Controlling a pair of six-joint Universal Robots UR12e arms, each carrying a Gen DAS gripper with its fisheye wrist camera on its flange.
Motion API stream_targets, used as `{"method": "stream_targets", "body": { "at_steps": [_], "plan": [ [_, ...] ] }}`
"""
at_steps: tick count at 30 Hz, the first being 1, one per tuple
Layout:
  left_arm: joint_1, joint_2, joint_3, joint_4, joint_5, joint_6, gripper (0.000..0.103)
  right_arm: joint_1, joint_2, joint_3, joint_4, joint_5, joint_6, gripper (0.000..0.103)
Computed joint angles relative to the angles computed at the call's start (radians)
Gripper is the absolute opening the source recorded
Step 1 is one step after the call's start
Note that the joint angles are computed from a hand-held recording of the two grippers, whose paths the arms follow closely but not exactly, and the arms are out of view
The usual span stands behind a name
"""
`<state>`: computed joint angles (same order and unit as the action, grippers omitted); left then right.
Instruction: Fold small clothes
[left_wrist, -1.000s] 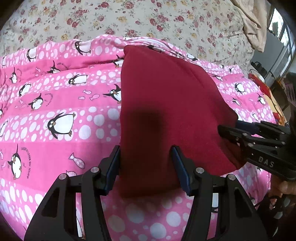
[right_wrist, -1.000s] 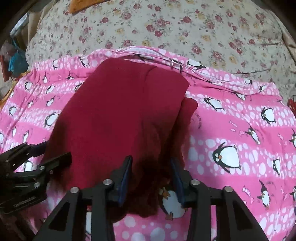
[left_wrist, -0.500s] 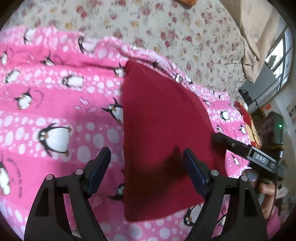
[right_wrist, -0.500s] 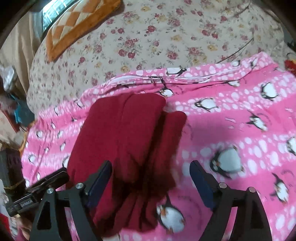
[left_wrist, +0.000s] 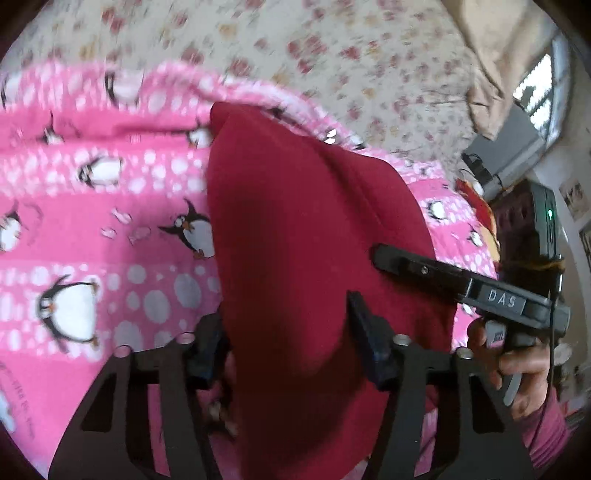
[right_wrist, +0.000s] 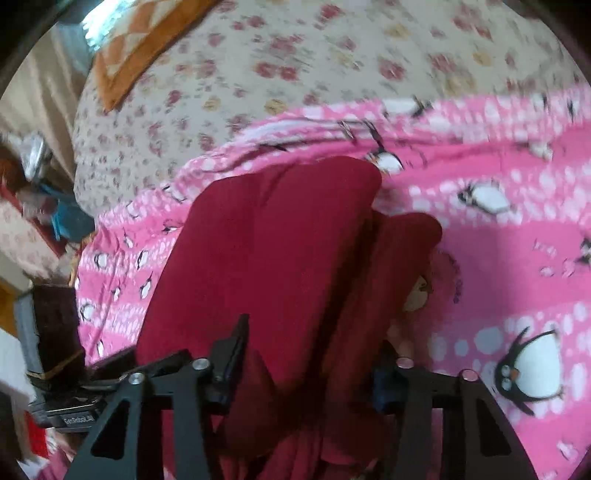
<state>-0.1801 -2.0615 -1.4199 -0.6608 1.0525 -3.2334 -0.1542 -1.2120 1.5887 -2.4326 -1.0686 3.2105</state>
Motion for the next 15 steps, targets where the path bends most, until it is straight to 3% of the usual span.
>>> {"method": "stream_targets", "body": {
  "at_steps": [5,8,10,13,15],
  "plan": [
    [0.028,0.121,-0.110,0.003,-0.030,0.028,0.056,0.002,-0.061,0.024,0.049,0.095,-0.040,0.050],
    [0.041,0.188,-0.192,0.003,-0.005,0.023,0.056,0.001,-0.089,0.054,0.085,0.183,-0.048,0.050],
    [0.040,0.212,-0.231,-0.027,0.027,0.024,0.057,0.010,-0.102,0.075,0.111,0.201,-0.066,0.051],
    [0.023,0.222,-0.265,-0.066,0.130,0.031,0.062,0.054,-0.116,0.083,0.177,0.029,-0.130,0.056],
    [0.011,0.242,-0.310,0.037,0.186,0.021,0.065,0.067,-0.134,0.105,0.154,-0.036,-0.135,0.060]
  ]
}}
